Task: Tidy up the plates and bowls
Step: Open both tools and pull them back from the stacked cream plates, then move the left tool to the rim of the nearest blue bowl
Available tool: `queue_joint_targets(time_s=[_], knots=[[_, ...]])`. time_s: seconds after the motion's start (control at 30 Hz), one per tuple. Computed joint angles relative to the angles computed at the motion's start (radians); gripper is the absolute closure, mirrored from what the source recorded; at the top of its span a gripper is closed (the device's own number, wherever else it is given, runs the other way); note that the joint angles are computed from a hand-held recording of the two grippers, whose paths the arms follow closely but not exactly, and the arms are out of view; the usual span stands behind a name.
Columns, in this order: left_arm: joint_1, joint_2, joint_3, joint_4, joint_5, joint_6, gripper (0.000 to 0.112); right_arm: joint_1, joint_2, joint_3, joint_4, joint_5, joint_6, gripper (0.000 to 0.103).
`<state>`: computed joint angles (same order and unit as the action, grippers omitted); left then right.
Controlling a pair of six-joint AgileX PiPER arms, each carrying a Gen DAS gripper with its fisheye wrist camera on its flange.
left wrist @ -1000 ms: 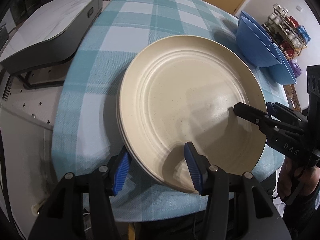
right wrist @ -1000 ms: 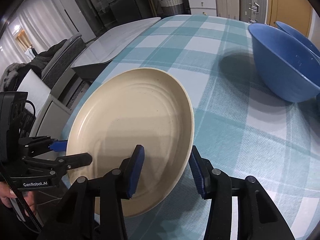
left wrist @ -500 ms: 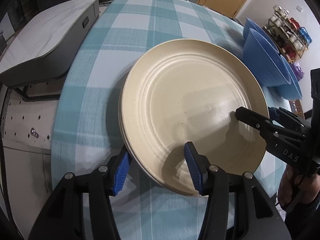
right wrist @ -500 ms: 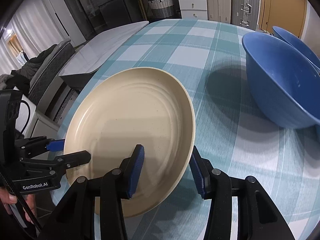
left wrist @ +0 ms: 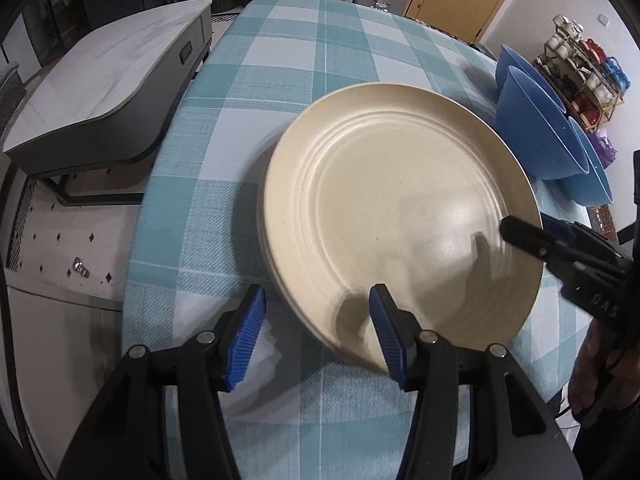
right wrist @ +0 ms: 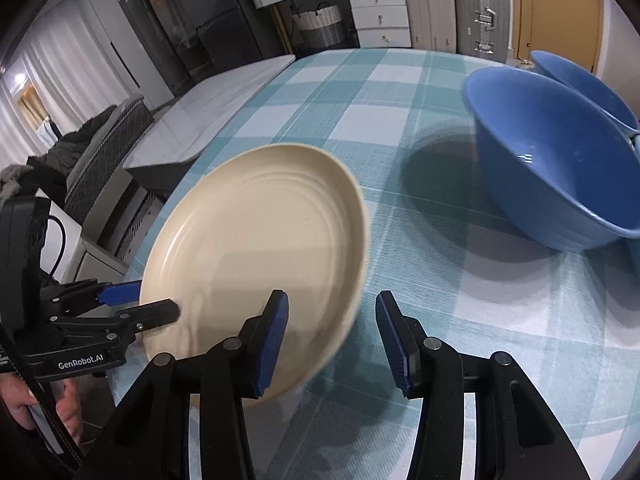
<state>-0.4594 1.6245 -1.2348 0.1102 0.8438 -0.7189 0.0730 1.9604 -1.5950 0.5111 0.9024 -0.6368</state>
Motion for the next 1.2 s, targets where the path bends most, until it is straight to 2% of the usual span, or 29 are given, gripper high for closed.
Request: queue_joint_targets(time_s=[0.23, 0.37, 0.43, 0.5, 0.57, 0.67, 0.77, 0.83, 0.9, 1.0, 1.07, 1.13, 1.2], knots=[[-0.073, -0.099, 0.022, 0.15, 0.047, -0.18, 0.058, -0.105, -0.091, 0.071, 0.12, 0.009, -0.096, 0.056], [-0.168, -0.106, -0.051, 0.259, 0.067, -0.277, 0.058, -0.161, -0.168, 0.131, 0.143, -0.049, -0.109, 0.052], [-0.215, -0.088, -0.105, 0.301, 0.064, -0.301, 0.058, -0.213, -0.18, 0.128, 0.211, -0.01, -0.148, 0.049], [-0.253, -0.047, -0.18, 0.317, 0.069, -0.294, 0.056, -0.25, -0.2, 0.13, 0.238, -0.004, -0.161, 0.033], [-0.276, 0.01, -0.273, 0.3, 0.082, -0.25, 0.054, -0.282, -0.234, 0.144, 0.253, -0.025, -0.189, 0.025], [-0.284, 0.074, -0.374, 0.234, 0.055, -0.155, 0.051, -0.321, -0.305, 0.195, 0.269, -0.098, -0.267, 0.025], [-0.297, 0.139, -0.465, 0.207, 0.023, -0.13, 0.031, -0.396, -0.338, 0.209, 0.355, -0.072, -0.353, 0.02], [-0.31, 0.178, -0.524, 0.21, 0.017, -0.129, 0.03, -0.443, -0.351, 0.211, 0.407, -0.059, -0.402, 0.02], [-0.319, 0.238, -0.618, 0.206, 0.048, -0.104, 0.026, -0.477, -0.368, 0.217, 0.435, -0.078, -0.449, 0.016], [-0.333, 0.328, -0.757, 0.247, 0.105, -0.109, 0.018, -0.486, -0.39, 0.24, 0.449, -0.184, -0.508, 0.009], [-0.329, 0.385, -0.845, 0.241, 0.125, -0.082, 0.018, -0.505, -0.388, 0.251, 0.534, -0.219, -0.612, 0.004], [-0.319, 0.442, -0.941, 0.204, 0.157, -0.024, 0.018, -0.518, -0.373, 0.244, 0.599, -0.226, -0.68, 0.002], [-0.319, 0.501, -1.045, 0.205, 0.207, 0.004, 0.017, -0.519, -0.332, 0.193, 0.582, -0.213, -0.647, 0.002]])
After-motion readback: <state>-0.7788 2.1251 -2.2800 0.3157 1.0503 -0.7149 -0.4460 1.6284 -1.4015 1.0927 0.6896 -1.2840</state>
